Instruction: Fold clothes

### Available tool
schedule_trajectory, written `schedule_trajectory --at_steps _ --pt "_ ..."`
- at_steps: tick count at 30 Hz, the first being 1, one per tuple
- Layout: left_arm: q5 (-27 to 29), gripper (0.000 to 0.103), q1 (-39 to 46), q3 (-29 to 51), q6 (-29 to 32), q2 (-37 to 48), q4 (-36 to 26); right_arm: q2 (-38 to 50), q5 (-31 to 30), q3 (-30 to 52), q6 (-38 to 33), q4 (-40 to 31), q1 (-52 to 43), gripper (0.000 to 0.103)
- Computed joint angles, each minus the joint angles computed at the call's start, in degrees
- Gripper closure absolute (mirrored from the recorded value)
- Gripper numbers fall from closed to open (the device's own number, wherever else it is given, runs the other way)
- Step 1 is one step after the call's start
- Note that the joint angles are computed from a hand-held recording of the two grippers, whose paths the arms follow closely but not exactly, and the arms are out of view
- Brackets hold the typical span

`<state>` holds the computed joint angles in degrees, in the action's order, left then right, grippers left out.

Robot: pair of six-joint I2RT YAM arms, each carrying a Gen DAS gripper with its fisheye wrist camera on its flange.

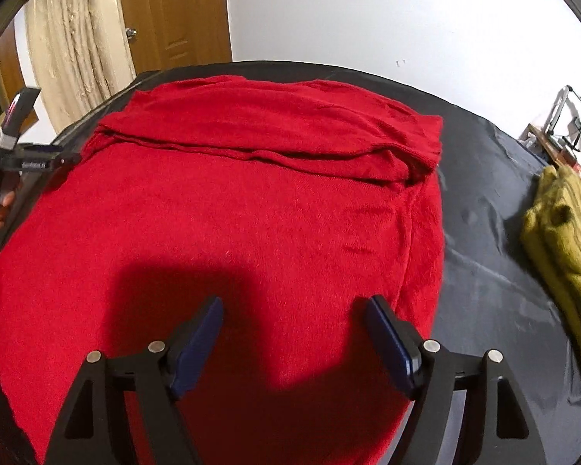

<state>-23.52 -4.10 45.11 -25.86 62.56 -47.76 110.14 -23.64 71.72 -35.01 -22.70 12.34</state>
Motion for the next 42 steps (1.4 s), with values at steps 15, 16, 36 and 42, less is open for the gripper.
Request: schedule_trajectory --at_steps 15,16,36,42 --pt "-12.50 0.016 -43.72 1.93 -34.49 -5.96 -23.47 -15.56 -17.91 -11.85 -35.75 -24.64 -16.74 0.025" --pt "-13.15 0.016 -46.24 2.57 -36.00 -4.66 -23.98 -16.87 -17.62 -13.14 -37.94 -25.44 -17.57 0.025" --pt "-17.23 0.015 -62.46 7.02 -45.90 6.38 -28.15 -31.78 -9.90 -32.79 -45.62 -14.90 -24.21 0.038" --pt "-16.73 0.015 -63.81 6.48 -47.80 7.08 -29.20 -33.25 -9.94 -33.75 -41.35 -12.60 -23.16 0.072"
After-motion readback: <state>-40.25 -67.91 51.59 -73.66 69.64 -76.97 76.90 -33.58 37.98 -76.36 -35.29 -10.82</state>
